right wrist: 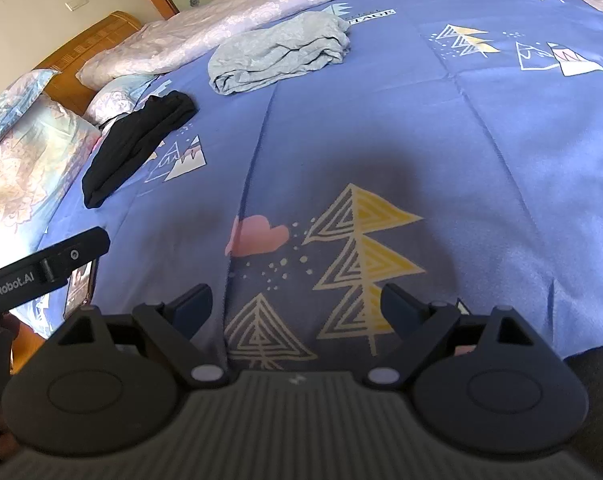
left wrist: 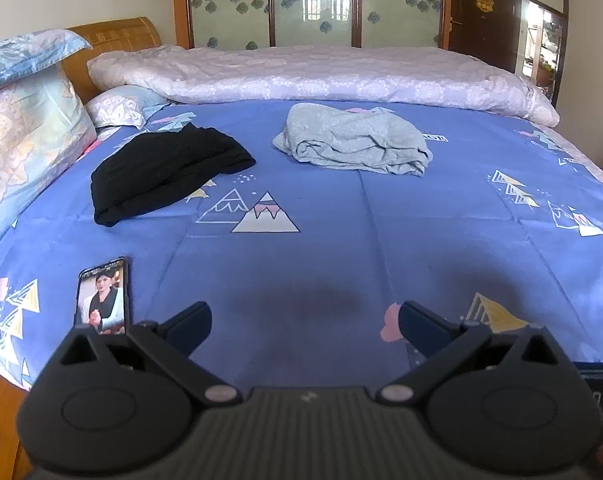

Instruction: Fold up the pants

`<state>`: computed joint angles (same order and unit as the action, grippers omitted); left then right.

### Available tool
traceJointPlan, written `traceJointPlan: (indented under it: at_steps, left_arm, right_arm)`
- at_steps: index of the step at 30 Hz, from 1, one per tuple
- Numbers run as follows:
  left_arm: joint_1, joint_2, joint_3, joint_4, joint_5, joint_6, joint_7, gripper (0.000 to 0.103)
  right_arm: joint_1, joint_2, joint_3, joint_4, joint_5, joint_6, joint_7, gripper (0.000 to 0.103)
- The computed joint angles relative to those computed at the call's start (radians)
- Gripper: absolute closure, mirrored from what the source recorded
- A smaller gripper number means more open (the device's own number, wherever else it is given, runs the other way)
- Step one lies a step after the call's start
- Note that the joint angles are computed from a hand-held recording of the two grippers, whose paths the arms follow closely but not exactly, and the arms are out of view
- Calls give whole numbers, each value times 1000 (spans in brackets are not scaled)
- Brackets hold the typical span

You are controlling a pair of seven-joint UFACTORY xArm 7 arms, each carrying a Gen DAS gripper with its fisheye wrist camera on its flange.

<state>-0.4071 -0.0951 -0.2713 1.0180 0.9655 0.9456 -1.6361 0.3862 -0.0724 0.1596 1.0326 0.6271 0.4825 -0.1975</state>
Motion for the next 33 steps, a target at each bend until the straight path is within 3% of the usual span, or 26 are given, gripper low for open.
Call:
traceJointPlan:
  at_steps: [33]
  left_arm:
    - [28,-21,8,-26,-44,-54,5,0]
  right_arm:
    - [0,9,4,8,-26,-4,8,10]
